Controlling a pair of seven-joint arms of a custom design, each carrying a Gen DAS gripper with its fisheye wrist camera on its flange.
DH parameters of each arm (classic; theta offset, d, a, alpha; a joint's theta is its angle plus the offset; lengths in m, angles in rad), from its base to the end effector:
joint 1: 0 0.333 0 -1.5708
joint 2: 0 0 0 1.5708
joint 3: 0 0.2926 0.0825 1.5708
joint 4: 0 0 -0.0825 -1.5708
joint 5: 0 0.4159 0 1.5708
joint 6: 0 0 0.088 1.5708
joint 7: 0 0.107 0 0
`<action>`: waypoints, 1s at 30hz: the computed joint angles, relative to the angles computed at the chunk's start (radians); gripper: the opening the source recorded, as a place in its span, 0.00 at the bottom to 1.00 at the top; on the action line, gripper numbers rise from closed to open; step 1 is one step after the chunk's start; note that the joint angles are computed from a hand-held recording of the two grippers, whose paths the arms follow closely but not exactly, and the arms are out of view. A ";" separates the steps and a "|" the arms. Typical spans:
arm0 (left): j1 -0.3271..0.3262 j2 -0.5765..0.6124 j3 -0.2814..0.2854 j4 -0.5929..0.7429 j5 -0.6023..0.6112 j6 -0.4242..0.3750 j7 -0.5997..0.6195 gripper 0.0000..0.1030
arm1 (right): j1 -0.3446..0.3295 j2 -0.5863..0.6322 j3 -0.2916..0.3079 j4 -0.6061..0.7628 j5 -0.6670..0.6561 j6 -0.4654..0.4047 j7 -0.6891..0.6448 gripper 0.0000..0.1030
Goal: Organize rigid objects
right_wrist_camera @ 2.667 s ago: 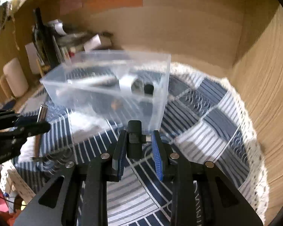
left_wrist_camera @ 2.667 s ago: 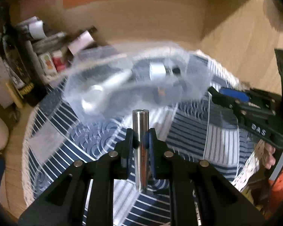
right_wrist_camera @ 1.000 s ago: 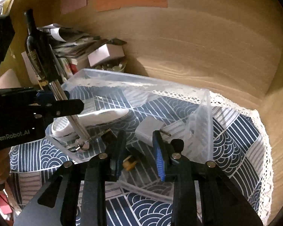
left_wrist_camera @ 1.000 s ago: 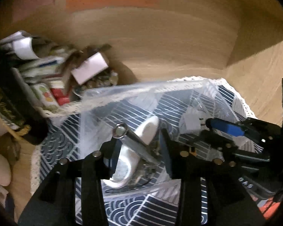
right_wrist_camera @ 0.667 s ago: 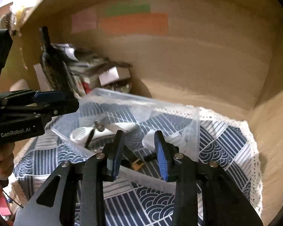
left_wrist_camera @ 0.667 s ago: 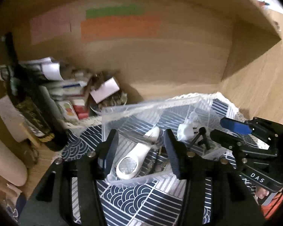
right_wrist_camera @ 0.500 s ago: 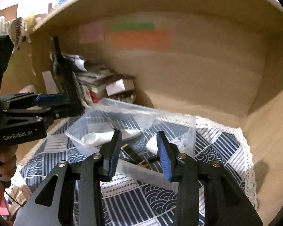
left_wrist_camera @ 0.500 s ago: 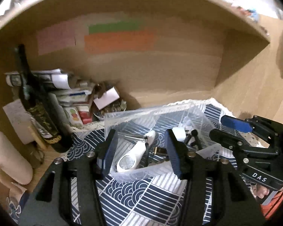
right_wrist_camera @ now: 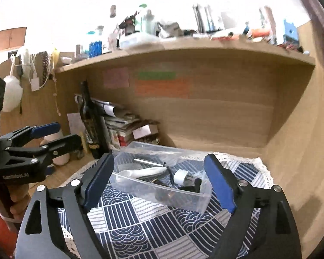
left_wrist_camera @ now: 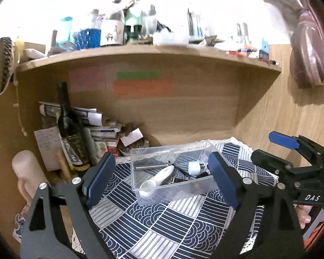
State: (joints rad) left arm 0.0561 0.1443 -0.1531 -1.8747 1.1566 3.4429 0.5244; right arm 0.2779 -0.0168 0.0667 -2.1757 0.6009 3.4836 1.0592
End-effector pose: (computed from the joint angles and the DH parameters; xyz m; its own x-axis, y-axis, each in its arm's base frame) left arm 0.6102 -0.1609 0.5172 -0.3760 -0.9264 0.0186 -0.2834 0.0959 -0.9542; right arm 0.5714 0.1339 0.5069 0.1437 -0.9896 -0.0015 -0.2895 -0.0406 -0.9563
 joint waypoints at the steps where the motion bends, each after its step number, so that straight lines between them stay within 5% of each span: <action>1: -0.018 -0.014 0.018 -0.027 -0.054 0.015 0.046 0.89 | 0.001 -0.006 -0.002 -0.010 -0.016 0.005 0.020 0.84; 9: -0.090 -0.084 0.059 -0.178 -0.404 0.073 0.386 0.95 | 0.013 -0.049 -0.010 -0.075 -0.054 0.054 0.085 0.91; 30: -0.073 -0.080 0.042 -0.180 -0.405 0.082 0.379 0.99 | 0.017 -0.057 -0.007 -0.083 -0.028 0.067 0.075 0.93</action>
